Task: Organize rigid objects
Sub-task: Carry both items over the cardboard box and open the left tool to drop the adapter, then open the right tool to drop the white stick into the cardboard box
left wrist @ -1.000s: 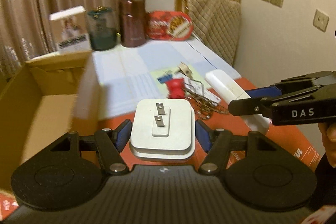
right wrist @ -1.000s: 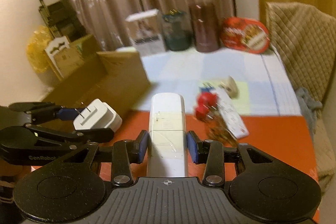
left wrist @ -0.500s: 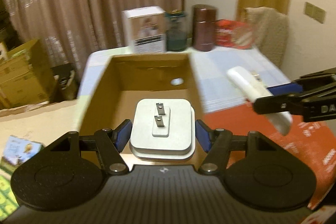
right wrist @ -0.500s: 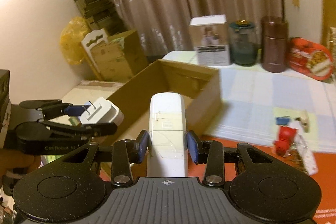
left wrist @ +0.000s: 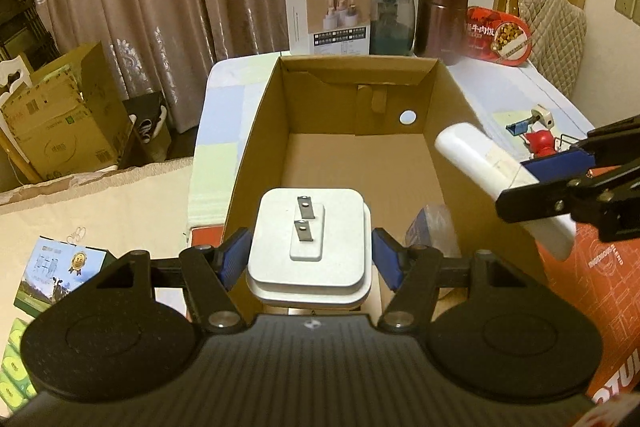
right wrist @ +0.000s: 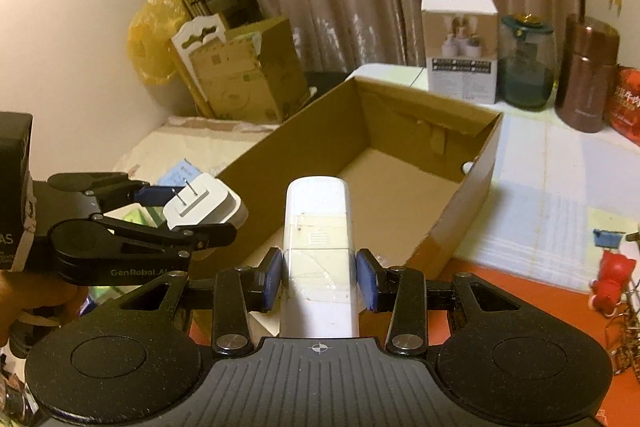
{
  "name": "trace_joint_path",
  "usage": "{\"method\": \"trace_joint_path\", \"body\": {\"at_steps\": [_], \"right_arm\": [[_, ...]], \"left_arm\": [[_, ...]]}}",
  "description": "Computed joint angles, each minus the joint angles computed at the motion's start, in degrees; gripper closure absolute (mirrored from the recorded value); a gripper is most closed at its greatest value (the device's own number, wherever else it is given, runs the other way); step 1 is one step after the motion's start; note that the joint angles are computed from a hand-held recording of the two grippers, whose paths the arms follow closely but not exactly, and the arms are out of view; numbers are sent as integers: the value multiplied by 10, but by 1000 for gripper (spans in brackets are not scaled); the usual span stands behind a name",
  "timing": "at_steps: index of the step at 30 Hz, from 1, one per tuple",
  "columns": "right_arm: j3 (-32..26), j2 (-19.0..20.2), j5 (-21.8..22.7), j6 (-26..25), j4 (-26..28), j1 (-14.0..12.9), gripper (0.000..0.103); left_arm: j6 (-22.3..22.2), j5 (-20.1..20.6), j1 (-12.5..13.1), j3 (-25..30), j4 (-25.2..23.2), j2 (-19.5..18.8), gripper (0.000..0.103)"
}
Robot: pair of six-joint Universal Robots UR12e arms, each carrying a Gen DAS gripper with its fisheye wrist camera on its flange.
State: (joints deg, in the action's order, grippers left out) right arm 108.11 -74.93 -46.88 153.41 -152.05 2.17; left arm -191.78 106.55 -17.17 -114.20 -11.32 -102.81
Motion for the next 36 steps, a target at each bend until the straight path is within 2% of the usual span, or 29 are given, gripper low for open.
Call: {"method": "trace_joint_path", "body": {"at_steps": [15,22,36], "right_arm": [[-2,8,-19,-8,11,20,66],[1,5,-19,-16,16,21,66],[7,0,-21,-37,23,22,66]], "left_arm": [[7,-18,9,-4,5,-6,42],[-7,-2,6,-12,22,3,41],[-18,4,6,-21,28,14,41]]}}
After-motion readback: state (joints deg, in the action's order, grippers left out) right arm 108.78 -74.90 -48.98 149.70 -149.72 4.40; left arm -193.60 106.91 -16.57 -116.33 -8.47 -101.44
